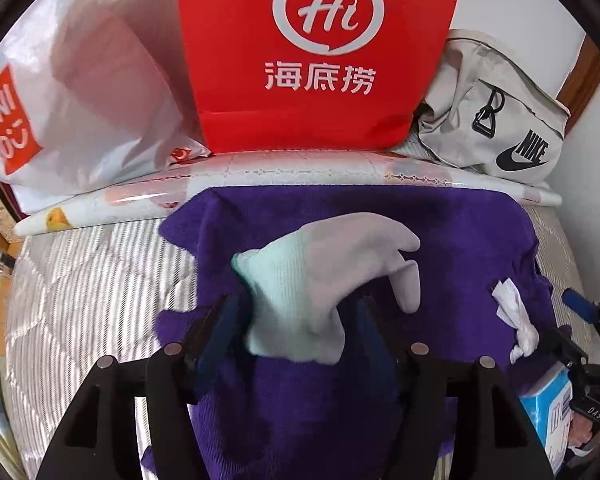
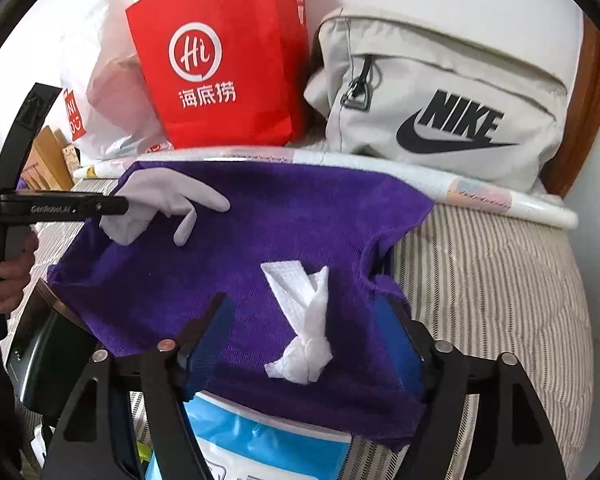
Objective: Organize soft objects
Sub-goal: 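Open the left tool onto the towel while the right tool releases the tissue, then move the left tool back and grasp the white foam block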
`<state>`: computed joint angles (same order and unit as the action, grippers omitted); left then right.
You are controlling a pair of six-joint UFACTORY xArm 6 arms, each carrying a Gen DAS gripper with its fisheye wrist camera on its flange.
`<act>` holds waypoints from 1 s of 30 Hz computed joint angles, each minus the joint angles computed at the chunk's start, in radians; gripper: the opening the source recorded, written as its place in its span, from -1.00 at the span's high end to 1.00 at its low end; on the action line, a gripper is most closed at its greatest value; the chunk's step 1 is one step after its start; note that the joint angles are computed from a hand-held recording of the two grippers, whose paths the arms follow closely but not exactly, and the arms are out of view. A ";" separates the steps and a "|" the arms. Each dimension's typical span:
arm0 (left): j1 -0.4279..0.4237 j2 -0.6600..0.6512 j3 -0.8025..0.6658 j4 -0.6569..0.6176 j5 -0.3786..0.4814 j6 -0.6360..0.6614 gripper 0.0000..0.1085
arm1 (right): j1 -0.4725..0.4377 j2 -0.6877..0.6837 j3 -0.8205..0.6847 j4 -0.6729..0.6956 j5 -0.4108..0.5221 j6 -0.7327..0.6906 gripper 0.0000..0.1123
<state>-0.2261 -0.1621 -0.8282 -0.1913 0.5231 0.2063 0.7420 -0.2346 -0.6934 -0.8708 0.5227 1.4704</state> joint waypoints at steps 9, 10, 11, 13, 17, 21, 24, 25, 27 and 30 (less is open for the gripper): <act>0.018 -0.186 0.115 0.052 0.011 -0.036 -0.19 | 0.078 -0.045 -0.027 0.043 0.107 -0.007 -0.37; 0.023 -0.229 0.145 0.033 -0.004 -0.020 -0.19 | 0.090 -0.052 -0.027 0.058 0.117 -0.008 -0.37; 0.029 -0.264 0.169 0.010 -0.016 -0.005 -0.19 | 0.108 -0.062 -0.028 0.073 0.138 -0.001 -0.38; 0.039 -0.323 0.202 -0.032 -0.010 0.017 -0.19 | 0.138 -0.081 -0.025 0.072 0.164 0.022 -0.42; 0.076 -0.473 0.276 -0.165 0.024 0.135 -0.19 | 0.246 -0.125 -0.038 0.036 0.308 0.099 -0.59; 0.086 -0.637 0.354 -0.115 0.050 0.122 -0.19 | 0.345 -0.172 -0.037 0.027 0.403 0.149 -0.63; 0.106 -0.770 0.395 -0.162 0.149 0.162 -0.19 | 0.396 -0.222 0.005 -0.001 0.396 0.240 -0.63; 0.111 -0.813 0.412 -0.153 0.172 0.150 -0.19 | 0.414 -0.240 0.021 -0.010 0.392 0.276 -0.63; 0.110 -0.882 0.432 -0.104 0.228 0.110 -0.19 | 0.454 -0.258 0.032 -0.008 0.418 0.322 -0.63; 0.121 -1.006 0.478 -0.100 0.334 0.117 -0.19 | 0.518 -0.290 0.056 -0.018 0.450 0.403 -0.63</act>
